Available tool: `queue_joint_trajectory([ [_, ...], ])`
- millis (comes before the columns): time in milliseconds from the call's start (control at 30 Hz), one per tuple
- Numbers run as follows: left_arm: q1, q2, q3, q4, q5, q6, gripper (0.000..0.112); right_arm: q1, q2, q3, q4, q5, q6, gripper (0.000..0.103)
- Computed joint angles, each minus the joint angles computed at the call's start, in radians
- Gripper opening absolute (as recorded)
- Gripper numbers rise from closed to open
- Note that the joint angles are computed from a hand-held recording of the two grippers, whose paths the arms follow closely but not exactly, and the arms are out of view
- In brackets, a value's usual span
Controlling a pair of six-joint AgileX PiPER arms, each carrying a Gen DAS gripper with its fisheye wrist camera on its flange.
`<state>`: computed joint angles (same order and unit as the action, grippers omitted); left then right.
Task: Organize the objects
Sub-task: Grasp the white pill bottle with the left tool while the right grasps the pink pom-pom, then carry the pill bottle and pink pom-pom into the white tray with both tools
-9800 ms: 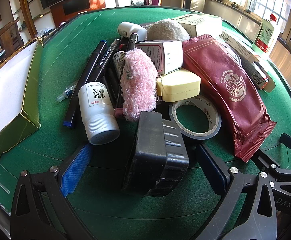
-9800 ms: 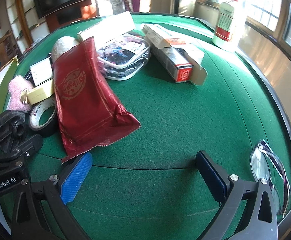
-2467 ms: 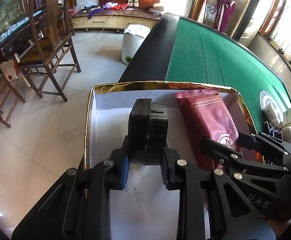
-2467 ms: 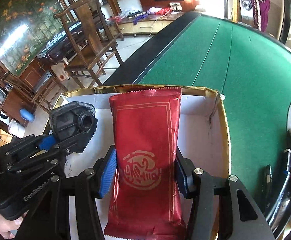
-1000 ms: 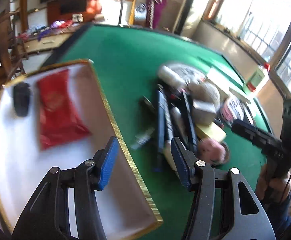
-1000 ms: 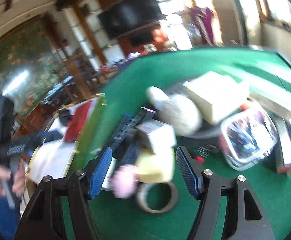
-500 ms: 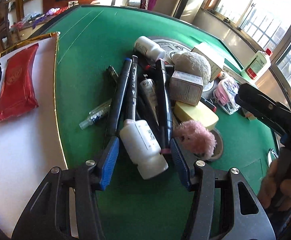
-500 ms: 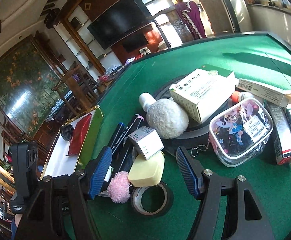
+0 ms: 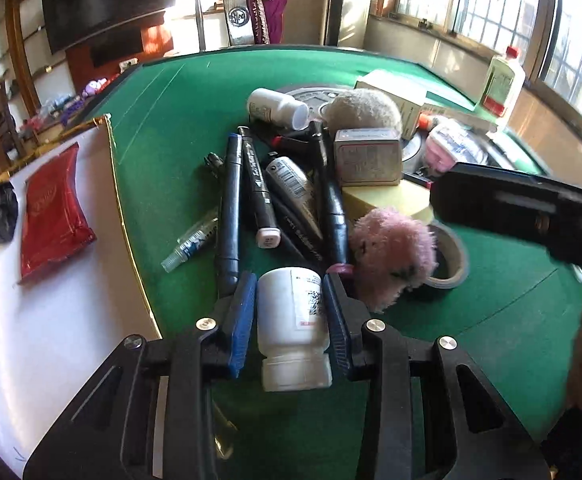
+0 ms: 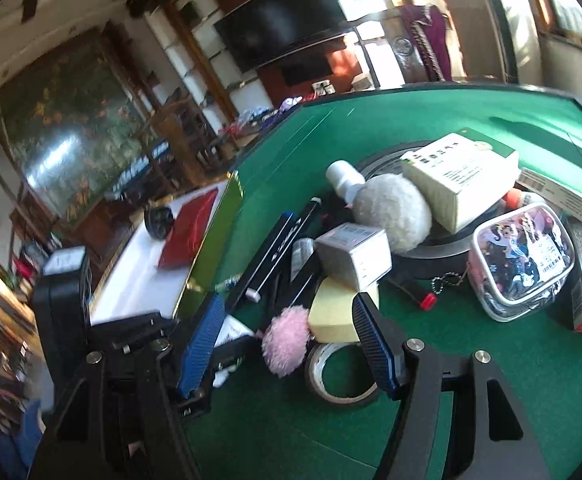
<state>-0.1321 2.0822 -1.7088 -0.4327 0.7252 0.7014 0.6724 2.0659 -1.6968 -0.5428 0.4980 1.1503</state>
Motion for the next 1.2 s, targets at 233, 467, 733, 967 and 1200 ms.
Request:
queue_joint_trajectory([
  [233,-0.004,-0.026,0.059,0.011,-0.025,0.066,0.033,0.017,0.087,-0.117,0.06,0.11,-0.116,0.034],
  [467,-0.008,-0.057,0.114,0.05,-0.069,0.029,0.033,0.013,0.153,-0.194,0.124,0.152,-0.178,0.034],
  [733,0.002,-0.047,0.095,0.009,-0.047,0.053,0.033,0.043,0.2,-0.261,0.022,0.238,-0.142,0.023],
  [967,0.089,-0.06,0.098,-0.223,0.008,0.172,0.033,0.033,0.095,-0.102,-0.088,0.113,0.02,0.022],
  [1200,0.133,-0.122,0.143,-0.371,0.025,0.263,0.033,0.046,0.044,-0.033,-0.233,0.038,0.168,0.022],
])
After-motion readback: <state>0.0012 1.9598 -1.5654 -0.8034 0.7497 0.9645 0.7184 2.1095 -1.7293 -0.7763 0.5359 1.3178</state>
